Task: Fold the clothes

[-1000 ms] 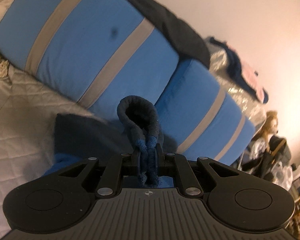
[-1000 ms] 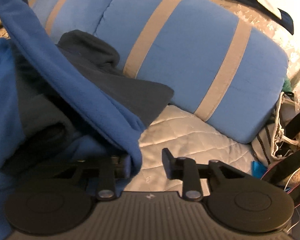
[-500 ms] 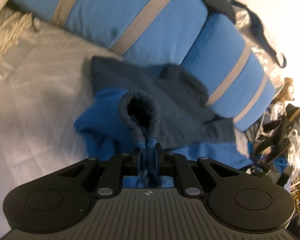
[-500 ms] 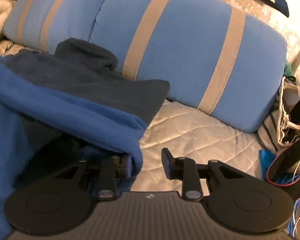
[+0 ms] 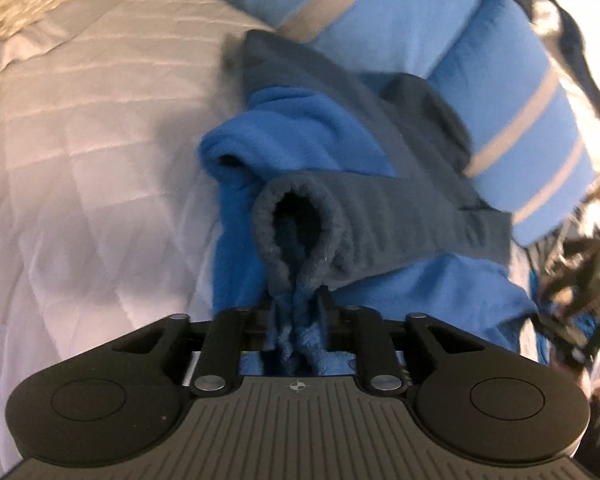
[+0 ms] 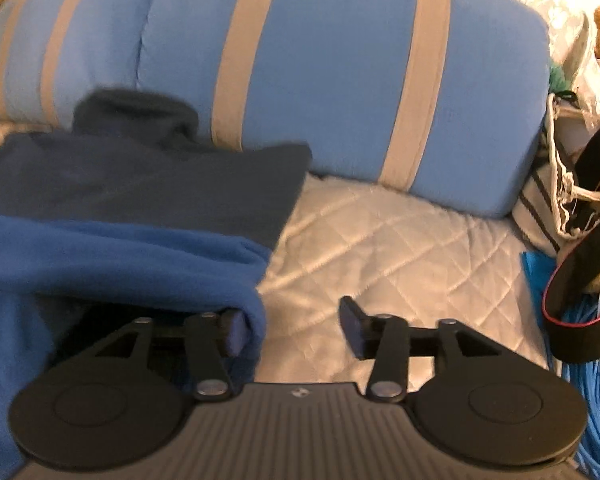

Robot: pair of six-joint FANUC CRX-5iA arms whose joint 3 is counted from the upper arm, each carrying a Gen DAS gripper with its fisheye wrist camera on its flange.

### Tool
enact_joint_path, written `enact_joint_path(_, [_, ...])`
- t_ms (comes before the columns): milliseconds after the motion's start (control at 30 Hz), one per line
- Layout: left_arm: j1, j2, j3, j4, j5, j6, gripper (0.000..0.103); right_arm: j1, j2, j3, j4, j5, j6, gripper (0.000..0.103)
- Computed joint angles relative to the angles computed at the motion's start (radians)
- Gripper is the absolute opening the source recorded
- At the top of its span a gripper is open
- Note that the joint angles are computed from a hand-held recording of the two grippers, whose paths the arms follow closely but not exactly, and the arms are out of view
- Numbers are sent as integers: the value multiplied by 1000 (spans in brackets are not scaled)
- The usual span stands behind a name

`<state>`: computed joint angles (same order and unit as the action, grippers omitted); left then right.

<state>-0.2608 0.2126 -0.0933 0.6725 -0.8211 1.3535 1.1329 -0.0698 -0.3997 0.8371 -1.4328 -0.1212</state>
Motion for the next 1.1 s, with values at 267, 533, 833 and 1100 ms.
enact_joint_path(267, [7, -64, 9, -104, 3, 85, 66, 69, -49, 1, -9, -33, -11, 91])
enact_joint_path(533, [-8, -163, -48, -14, 75, 11, 72, 119, -212, -77, 11, 319, 173, 91])
enact_joint_path(833, [-89, -226, -84, 65, 132, -139, 74, -20, -131, -19, -225, 602, 392, 83])
enact_joint_path(1100, [-105, -228, -110, 127, 118, -210, 74, -20, -80, 15, -280, 625, 486, 15])
